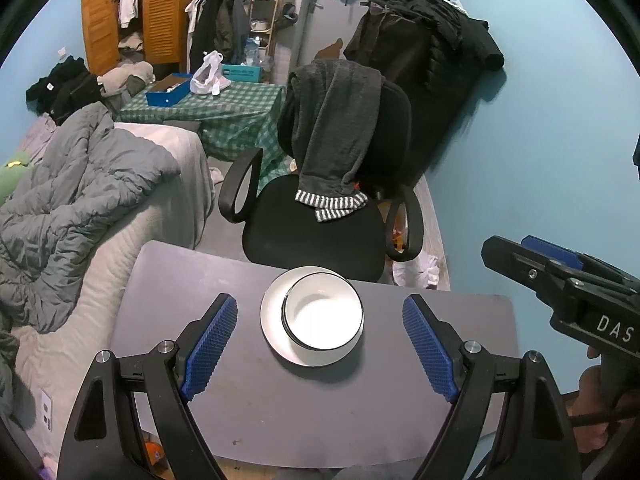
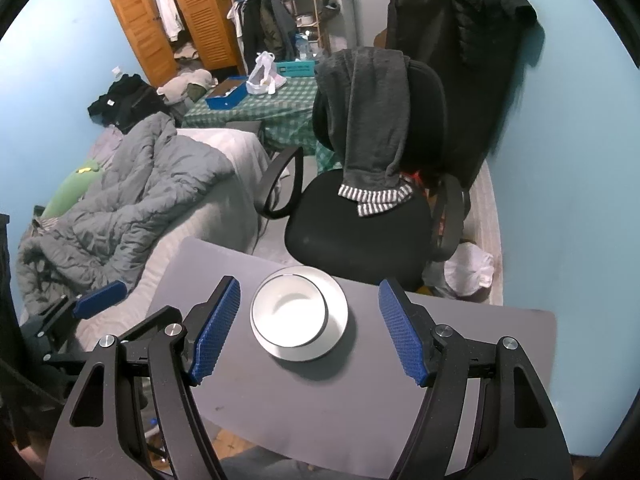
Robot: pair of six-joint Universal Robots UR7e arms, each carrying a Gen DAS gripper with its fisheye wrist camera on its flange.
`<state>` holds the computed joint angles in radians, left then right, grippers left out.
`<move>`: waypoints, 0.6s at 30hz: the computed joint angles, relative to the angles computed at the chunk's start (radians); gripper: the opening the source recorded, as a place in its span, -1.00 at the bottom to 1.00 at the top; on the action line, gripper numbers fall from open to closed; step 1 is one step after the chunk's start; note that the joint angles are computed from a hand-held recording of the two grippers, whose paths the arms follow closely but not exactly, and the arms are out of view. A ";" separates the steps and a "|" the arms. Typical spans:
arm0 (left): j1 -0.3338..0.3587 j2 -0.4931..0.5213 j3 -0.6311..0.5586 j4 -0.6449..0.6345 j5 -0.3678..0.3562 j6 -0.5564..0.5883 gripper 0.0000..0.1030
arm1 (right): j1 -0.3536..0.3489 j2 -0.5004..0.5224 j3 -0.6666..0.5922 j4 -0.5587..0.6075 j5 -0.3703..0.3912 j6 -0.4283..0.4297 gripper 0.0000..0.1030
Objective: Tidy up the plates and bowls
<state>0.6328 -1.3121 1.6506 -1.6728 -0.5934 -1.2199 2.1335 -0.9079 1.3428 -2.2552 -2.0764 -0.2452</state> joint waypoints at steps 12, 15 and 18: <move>-0.001 -0.003 0.003 -0.002 -0.008 -0.003 0.67 | -0.006 0.000 -0.005 0.021 -0.014 0.014 0.38; -0.001 -0.003 0.002 -0.002 -0.013 -0.006 0.67 | -0.008 -0.002 -0.007 0.032 -0.014 0.016 0.38; -0.002 -0.004 0.002 0.002 -0.018 -0.010 0.67 | -0.006 0.000 -0.005 0.028 -0.016 0.017 0.38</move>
